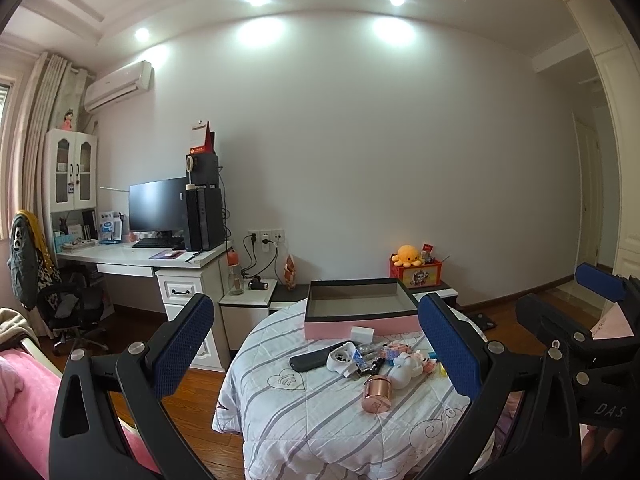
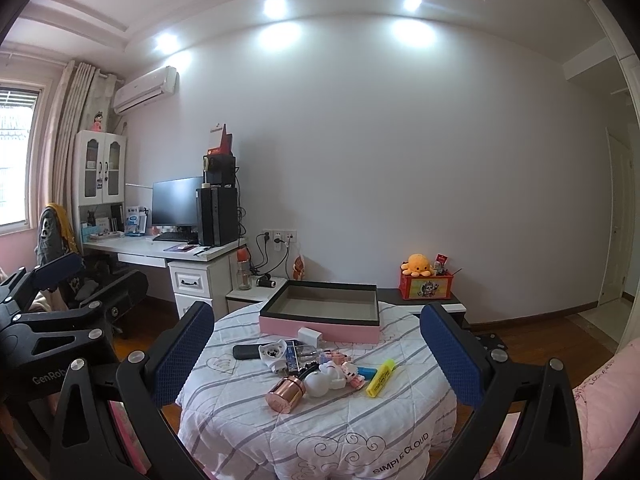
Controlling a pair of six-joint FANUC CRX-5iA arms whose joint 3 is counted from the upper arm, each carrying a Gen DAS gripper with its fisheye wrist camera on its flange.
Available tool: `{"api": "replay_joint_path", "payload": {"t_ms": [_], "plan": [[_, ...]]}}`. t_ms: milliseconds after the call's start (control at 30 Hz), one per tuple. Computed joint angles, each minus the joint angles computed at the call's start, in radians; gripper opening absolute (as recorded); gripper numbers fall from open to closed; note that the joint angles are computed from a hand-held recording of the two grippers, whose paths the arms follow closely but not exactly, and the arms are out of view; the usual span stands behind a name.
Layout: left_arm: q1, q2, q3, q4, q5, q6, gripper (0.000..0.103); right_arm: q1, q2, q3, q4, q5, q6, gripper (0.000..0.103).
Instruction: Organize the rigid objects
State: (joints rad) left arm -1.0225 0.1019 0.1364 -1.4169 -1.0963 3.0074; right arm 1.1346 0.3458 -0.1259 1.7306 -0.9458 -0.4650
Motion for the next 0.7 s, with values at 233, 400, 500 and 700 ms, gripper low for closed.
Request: {"api": "replay_joint_path", "payload": {"t_ms": [233,400,500,700], "plan": [[0.001,-0.004,-0.003,0.004,0.0,-0.01,0.103,0.004,0.002,0.003,-0.003,-0.005,0.011,0.103],[-0.002,-0.007,-0.007,0.002,0.0,-0.009,0.103,0.008,0.0,0.003,-0.014,-0.007,0.019,0.103],[-0.005,-0.006,-0.006,-0.001,-0.006,-0.009,0.103,0.009,-0.002,0.002,-0.013,-0.008,0.018,0.103],[-0.011,-0.004,-0.006,-0.01,-0.016,0.002,0.103,0.011,-0.002,0.001,-0.012,-0.013,0.015,0.103]]}}
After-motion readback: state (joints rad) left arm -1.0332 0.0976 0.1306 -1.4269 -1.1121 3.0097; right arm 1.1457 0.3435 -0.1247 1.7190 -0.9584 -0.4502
